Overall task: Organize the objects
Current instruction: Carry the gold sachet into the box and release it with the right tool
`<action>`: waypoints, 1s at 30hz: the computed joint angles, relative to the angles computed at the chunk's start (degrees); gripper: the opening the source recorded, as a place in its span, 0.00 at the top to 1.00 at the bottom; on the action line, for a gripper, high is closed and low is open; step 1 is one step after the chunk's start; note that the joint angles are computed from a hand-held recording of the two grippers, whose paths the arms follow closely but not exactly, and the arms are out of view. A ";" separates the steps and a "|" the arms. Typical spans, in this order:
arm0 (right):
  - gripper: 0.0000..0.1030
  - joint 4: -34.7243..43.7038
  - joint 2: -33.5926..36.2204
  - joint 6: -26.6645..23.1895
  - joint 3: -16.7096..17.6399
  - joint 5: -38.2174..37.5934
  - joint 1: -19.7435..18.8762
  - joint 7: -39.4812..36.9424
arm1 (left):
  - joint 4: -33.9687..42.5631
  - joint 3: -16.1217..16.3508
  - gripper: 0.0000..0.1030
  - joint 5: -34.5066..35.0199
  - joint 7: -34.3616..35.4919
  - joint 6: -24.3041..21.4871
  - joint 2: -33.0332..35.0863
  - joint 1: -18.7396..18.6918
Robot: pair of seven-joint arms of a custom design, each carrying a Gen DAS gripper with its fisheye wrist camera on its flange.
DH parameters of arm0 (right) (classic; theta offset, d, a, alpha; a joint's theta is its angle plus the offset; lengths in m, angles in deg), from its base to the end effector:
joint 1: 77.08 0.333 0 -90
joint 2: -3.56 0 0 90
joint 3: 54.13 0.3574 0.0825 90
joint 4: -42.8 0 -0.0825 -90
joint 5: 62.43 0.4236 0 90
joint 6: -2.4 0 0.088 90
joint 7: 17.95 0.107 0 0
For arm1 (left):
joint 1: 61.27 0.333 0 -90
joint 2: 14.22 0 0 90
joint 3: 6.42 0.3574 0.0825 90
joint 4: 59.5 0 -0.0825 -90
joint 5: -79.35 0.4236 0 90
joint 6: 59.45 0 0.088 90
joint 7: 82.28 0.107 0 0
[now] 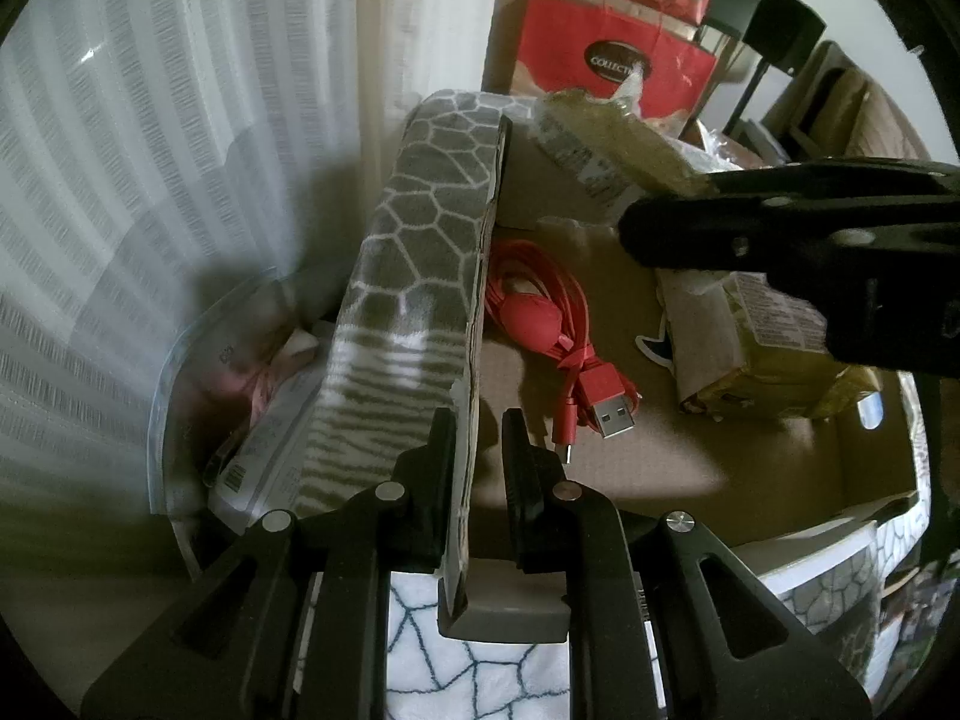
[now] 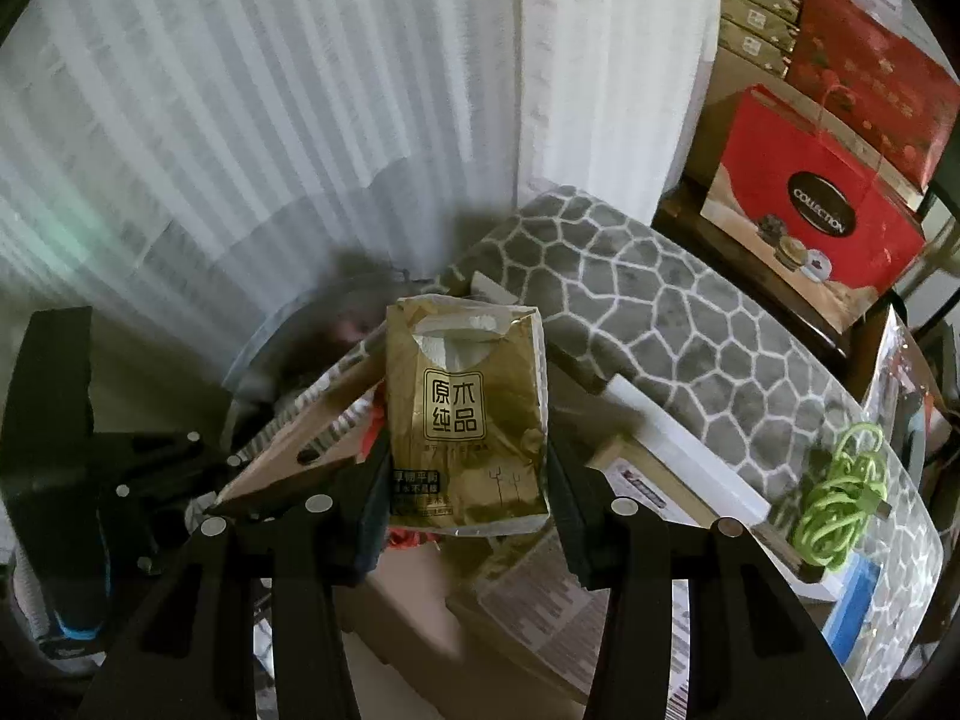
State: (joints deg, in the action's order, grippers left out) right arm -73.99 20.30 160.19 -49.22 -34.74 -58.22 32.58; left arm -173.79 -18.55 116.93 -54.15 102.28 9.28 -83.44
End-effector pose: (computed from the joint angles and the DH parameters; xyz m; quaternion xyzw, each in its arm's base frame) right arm 0.6191 0.2486 0.3550 -0.8747 0.4154 -0.0728 0.2389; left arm 0.5505 -0.4010 0.3087 -0.6632 0.7071 -0.2170 0.1147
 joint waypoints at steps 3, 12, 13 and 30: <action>0.53 0.07 0.54 0.75 -0.65 -1.78 0.98 1.40 | 0.06 -0.01 0.86 -0.01 0.00 -0.07 0.03 -0.06; 0.51 0.38 2.01 1.23 -2.63 -7.29 3.11 5.73 | 0.04 -0.01 0.86 -0.06 -0.08 0.06 0.05 -0.09; 0.50 0.32 2.15 1.51 -2.83 -8.05 3.33 6.21 | 0.04 0.00 0.86 -0.06 -0.08 0.06 0.05 -0.09; 0.36 -1.80 -2.00 3.06 -2.76 -3.76 -0.51 7.45 | 0.00 -0.03 0.86 -0.17 0.07 0.13 0.05 0.01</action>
